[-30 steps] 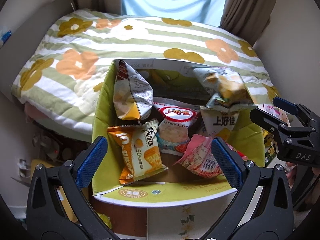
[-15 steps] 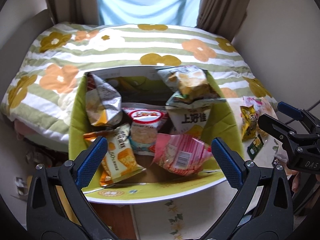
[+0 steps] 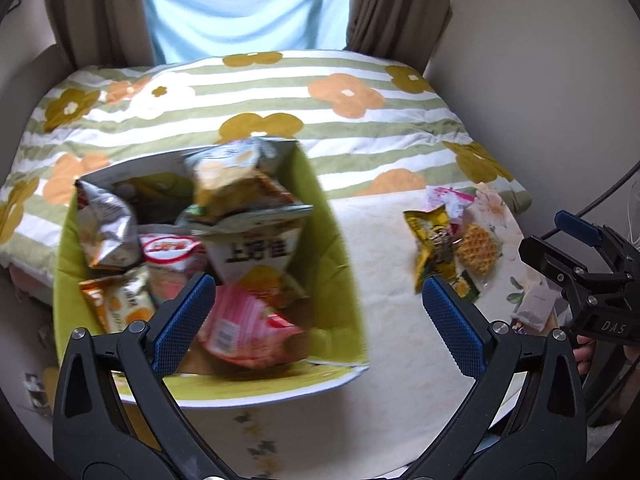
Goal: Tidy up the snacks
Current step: 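Move both tools back toward the remaining snacks on the bed, then grasp the yellow cocoa bag with left tool while right grasps the waffle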
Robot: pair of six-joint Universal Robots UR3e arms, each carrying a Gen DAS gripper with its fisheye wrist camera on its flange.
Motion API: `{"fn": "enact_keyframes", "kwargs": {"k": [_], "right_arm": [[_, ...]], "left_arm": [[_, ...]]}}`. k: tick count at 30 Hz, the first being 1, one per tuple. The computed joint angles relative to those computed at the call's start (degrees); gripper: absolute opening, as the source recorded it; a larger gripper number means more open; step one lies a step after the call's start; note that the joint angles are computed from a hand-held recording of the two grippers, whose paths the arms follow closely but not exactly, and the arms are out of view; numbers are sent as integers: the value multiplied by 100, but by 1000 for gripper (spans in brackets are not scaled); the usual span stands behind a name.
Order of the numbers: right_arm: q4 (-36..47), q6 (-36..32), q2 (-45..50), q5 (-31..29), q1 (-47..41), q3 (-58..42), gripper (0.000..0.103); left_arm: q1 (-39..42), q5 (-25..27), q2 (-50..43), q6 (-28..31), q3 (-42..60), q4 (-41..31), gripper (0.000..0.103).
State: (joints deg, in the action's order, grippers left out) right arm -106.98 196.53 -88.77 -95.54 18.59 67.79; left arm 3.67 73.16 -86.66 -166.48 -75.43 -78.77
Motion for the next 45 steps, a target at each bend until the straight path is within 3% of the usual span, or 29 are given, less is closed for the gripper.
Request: {"fn": "enact_keyframes", "kwargs": {"k": [4,9,14,17,22,29,33,36,37,40,45], "right_arm": [[57,-1143,-835,394,-949,986,99],[257,-2705,-1699,1509,-2547,2062,99],[921,-4035,-1506,1921,-3540,2291,99],[721,-4541,-1383,1830,-3719,2572,99],[629,-5022,-969,1923,-3871,2643,99],[431,-5181,-286,1932,-3732,2548,99],[338,-5320,-51,1845,-3594,2562,99],[317,-5416,92,1855,-3521,2538,99],[283,-5441,148,1829,-3469,2534,100],[200,-5457,281,1799,-3348,2488,99],[95,-5445,509,1724,-3166,2411,100]], "left_arm": [[-1034,510,-609,-1050,321,347,102],[-1990,985,-1496,-2105,878,580,102],[-2603,1288,-2450,-3055,1486,659,102],[-2727,1241,-2859,-3486,1676,727,102],[-2885,1321,-3680,-3834,2411,627,102],[-2936,1253,-5070,-3933,4108,10,102],[-2964,1232,-5652,-4003,4912,-356,97],[-2975,1200,-6042,-3987,5459,-693,84],[-2971,1164,-6099,-3977,5503,-738,73],[-2906,975,-6020,-3980,5109,-539,55],[-2896,999,-5904,-3972,4770,-253,54]]}}
